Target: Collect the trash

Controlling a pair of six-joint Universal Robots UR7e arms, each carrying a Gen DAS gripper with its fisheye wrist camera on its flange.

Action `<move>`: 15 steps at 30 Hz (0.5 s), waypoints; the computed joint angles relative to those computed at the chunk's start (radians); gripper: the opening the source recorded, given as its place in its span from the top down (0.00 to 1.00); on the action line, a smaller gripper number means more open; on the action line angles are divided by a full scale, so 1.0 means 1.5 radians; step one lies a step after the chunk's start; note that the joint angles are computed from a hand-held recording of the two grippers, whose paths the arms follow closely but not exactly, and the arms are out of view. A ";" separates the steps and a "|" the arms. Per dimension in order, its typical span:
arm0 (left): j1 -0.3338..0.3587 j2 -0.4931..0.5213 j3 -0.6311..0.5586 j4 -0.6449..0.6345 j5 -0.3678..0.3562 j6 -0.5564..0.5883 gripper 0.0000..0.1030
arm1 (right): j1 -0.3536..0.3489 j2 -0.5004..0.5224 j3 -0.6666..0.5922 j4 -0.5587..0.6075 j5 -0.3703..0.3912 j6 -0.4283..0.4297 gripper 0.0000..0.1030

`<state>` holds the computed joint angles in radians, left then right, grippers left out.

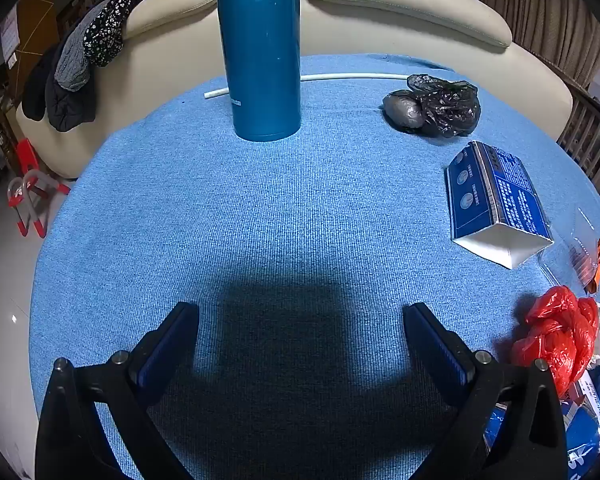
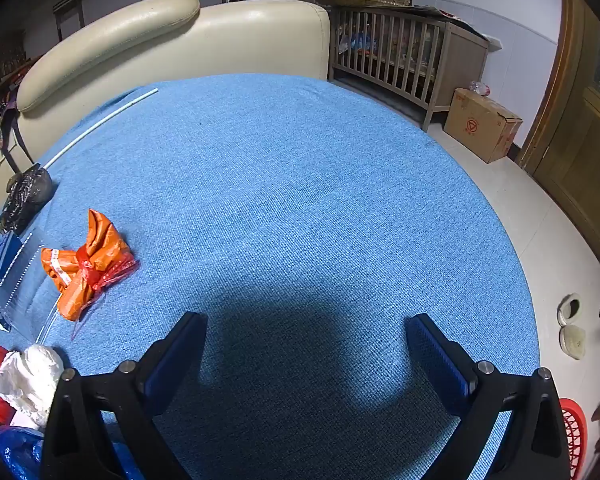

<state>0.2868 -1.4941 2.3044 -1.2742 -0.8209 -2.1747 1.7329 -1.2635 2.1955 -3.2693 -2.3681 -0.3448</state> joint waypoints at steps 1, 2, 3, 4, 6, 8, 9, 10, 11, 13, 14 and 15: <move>0.000 0.000 0.000 0.000 0.000 0.000 0.00 | 0.000 0.000 0.000 0.000 0.000 0.000 0.00; 0.000 0.000 0.000 0.000 0.000 0.000 0.00 | 0.000 0.000 0.000 0.001 0.000 0.001 0.00; 0.000 0.000 0.000 0.000 0.000 0.000 0.00 | 0.000 0.000 0.000 0.001 0.000 0.001 0.00; 0.000 0.000 0.000 0.000 0.000 0.000 0.00 | 0.000 0.000 0.000 0.001 0.000 0.001 0.00; 0.000 0.000 0.000 0.000 0.000 0.000 0.00 | 0.000 0.000 0.000 0.001 0.000 0.001 0.00; 0.000 0.000 0.000 0.000 0.000 0.000 0.00 | 0.000 0.000 0.000 0.001 0.001 0.001 0.00; 0.000 0.000 0.000 0.000 0.000 0.000 0.00 | 0.000 0.000 0.000 0.001 0.001 0.001 0.00; 0.000 0.000 0.000 0.000 0.000 0.000 0.00 | 0.000 0.002 -0.001 0.000 0.000 0.001 0.00; 0.000 0.000 0.000 0.000 0.000 0.000 0.00 | 0.001 0.004 -0.002 -0.002 -0.001 0.001 0.00; 0.000 0.000 0.000 0.000 0.000 0.000 0.00 | 0.001 0.008 -0.003 -0.004 -0.001 0.002 0.00; 0.000 0.000 0.000 0.000 0.000 0.000 0.00 | 0.002 0.010 -0.004 -0.005 -0.001 0.002 0.00; 0.000 -0.001 0.001 -0.001 0.000 0.003 0.00 | 0.002 0.012 -0.004 -0.006 -0.001 0.003 0.00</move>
<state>0.2862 -1.4960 2.3056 -1.2759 -0.8203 -2.1703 1.7355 -1.2459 2.1890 -3.2780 -2.3697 -0.3404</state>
